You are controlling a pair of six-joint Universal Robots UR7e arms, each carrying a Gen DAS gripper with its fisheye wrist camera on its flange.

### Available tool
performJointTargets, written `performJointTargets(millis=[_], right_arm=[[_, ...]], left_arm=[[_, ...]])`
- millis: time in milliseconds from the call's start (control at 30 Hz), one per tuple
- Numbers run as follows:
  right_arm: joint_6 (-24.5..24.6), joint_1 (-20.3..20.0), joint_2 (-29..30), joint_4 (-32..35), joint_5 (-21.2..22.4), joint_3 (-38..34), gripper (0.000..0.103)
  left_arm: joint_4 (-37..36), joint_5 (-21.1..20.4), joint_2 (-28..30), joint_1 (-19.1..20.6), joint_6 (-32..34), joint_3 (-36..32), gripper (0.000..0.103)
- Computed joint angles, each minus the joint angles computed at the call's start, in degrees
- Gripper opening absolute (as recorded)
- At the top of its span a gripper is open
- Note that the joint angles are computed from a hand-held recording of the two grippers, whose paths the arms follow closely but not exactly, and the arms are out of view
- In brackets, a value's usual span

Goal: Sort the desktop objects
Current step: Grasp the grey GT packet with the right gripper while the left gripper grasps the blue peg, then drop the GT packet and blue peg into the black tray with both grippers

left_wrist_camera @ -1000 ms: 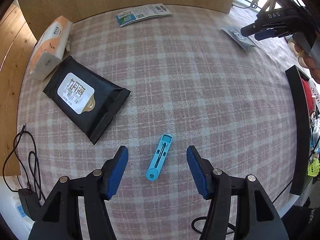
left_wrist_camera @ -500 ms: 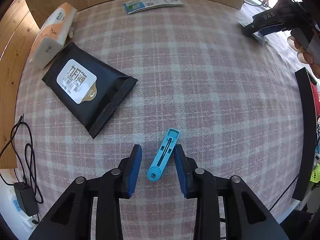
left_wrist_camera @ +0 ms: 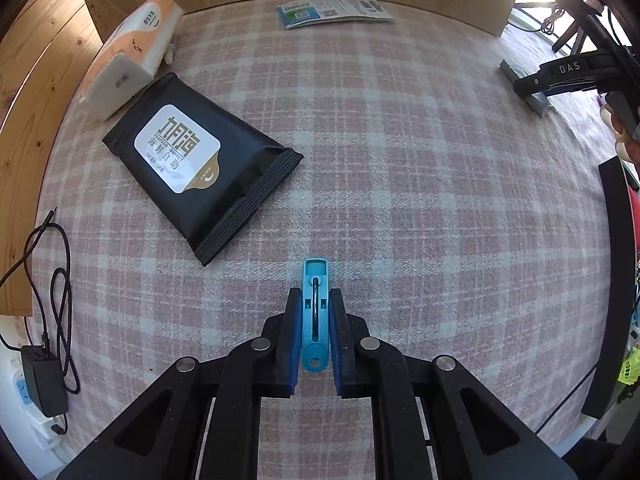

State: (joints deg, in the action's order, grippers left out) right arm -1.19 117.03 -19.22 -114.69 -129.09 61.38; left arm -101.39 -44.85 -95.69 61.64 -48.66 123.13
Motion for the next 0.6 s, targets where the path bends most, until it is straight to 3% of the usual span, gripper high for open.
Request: performJointTargets(millis=[33,133,200,333,400,600], right_arm=[[-0.38,0.01,-0.59,-0.78,-0.37,0.79,0.058],[-0.44,-0.29,-2.54,-1.67,0.66,2.95,0.049],[-0.17,-0.57,-3.69,-1.85,1.83,3.9,0.042],[1.72,-1.43,-5.89,-2.24,5.58,5.09,0.031],[2.37,-1.77,-7.01,-2.41,7.51,5.69,0.007],[1.77,-1.79,-9.33,-4.03,9.26,8.4,0.007]], left_arm=[[2.27,-0.32,-2.79,-1.62,-2.71,1.97,0.011],[1.74,-1.11,-4.11,-3.61,-6.06,4.77,0.011],[7.15,-2.0,-9.22,-4.39,-6.87,4.25,0.011],[7.95,-0.91,-12.33,-2.08,-4.36,3.47,0.011],[9.04,-0.55,-13.57,-1.98,-4.72,3.43,0.011],[12.76,-0.05,-17.21,-3.13,-6.12,3.62,0.011]])
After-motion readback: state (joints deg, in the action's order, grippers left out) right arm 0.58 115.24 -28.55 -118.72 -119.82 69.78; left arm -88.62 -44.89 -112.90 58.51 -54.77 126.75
